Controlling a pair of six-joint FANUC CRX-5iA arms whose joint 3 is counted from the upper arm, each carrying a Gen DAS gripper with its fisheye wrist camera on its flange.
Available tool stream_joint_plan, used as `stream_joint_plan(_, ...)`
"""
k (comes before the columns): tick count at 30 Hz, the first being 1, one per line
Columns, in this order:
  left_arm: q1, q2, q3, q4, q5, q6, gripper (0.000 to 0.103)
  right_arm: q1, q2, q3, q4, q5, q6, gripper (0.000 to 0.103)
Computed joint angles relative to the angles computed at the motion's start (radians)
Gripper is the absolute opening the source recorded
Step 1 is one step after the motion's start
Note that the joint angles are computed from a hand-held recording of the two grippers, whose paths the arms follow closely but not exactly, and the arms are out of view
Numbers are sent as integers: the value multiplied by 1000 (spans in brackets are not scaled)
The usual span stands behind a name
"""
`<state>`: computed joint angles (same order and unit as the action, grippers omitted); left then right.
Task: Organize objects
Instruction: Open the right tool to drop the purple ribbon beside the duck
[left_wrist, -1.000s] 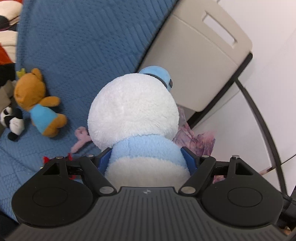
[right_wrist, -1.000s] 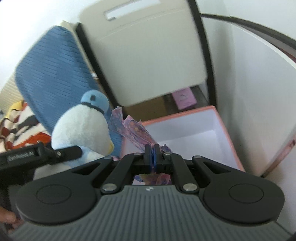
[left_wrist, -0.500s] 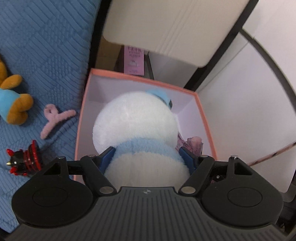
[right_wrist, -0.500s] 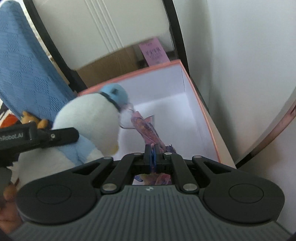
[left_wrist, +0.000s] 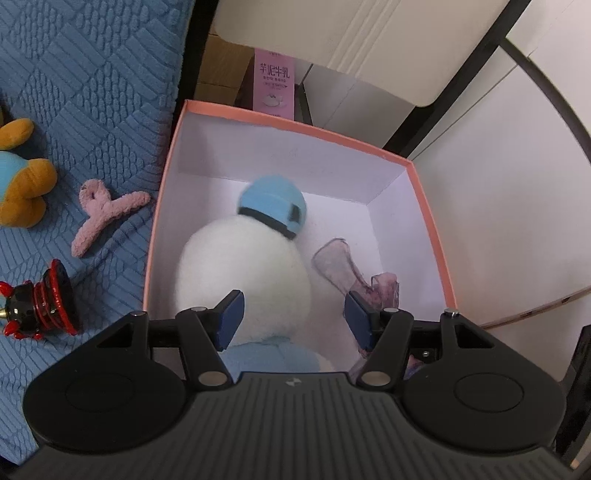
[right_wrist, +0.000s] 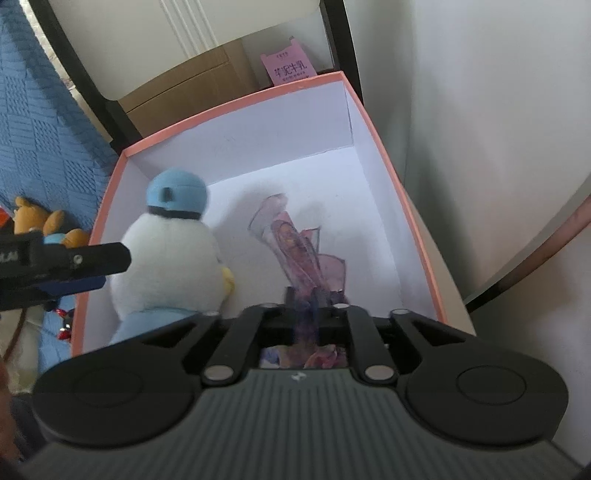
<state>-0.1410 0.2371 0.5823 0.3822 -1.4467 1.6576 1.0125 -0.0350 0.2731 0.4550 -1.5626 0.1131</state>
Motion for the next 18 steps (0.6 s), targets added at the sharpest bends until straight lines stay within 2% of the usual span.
stream_joint_plan(1,3,-4,2,1,-2,-3,67,1,-5,1,-4,6,-17,49)
stream_joint_plan(2,6,-8,6,-1,-7,-5,67,7,-12,-6,3,15,-44,71)
stream_joint_plan(3,11,-14,7,0,-10,-6,67,28,-25,-22,20,15,-75,80)
stream_joint_plan(12,80,-118,-28,60,-10,-45,68,135,42,110,116,-105,-45,79)
stream_joint_plan(18,145,-207,-75,110,-7,-96,72,211,102,231,191,-185,-39,79)
